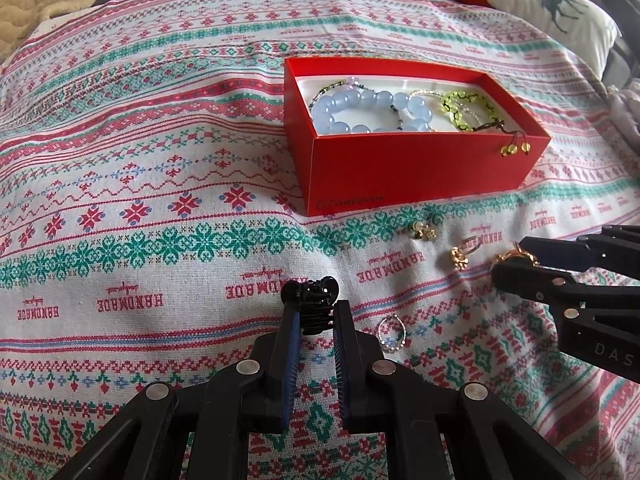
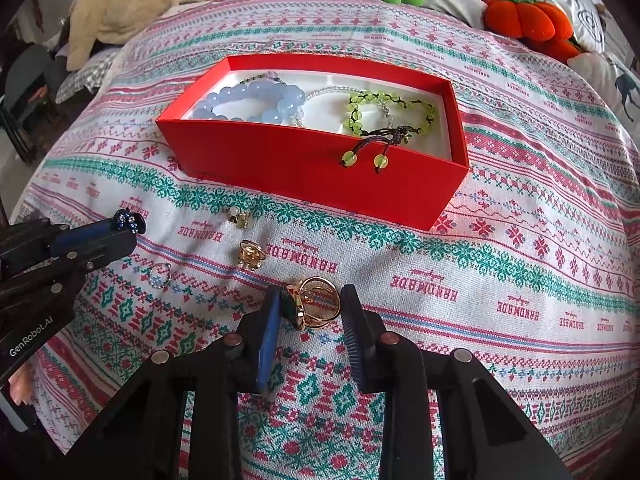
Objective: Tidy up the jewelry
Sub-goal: 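Carry the clip with left tool while right carries the ring over the red box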
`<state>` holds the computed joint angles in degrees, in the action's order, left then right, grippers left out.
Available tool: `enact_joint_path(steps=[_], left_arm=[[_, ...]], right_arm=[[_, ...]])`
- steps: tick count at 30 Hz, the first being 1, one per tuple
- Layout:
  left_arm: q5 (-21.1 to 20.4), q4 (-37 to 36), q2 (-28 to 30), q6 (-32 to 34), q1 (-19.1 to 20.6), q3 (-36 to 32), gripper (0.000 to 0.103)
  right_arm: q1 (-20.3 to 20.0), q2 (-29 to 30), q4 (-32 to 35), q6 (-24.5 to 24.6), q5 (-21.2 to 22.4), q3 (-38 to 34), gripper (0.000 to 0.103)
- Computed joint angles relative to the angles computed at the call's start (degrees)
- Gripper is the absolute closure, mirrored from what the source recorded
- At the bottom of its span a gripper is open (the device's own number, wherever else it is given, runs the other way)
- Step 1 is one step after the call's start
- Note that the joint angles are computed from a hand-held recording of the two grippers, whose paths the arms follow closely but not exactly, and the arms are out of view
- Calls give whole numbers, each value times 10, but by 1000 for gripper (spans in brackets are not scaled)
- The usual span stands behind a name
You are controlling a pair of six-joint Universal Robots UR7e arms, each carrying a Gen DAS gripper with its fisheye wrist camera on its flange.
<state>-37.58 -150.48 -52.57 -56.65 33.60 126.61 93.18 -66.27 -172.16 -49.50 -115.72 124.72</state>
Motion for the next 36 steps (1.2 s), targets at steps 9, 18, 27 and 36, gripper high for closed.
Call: enact_joint_path(steps=[9, 18, 27, 36], left_arm=[[-4, 11, -14, -18, -4, 0, 92], [8, 18, -24, -23, -14, -1, 92], [24, 12, -35, -16, -15, -6, 92], [42, -13, -25, 19, -9, -30, 92]], right_arm=[[-3, -35, 28, 6, 19, 5, 71], [-3, -66, 51, 21, 40, -7, 71], [2, -86, 72, 38, 66, -29, 71], [14, -82, 72, 58, 82, -52, 71]])
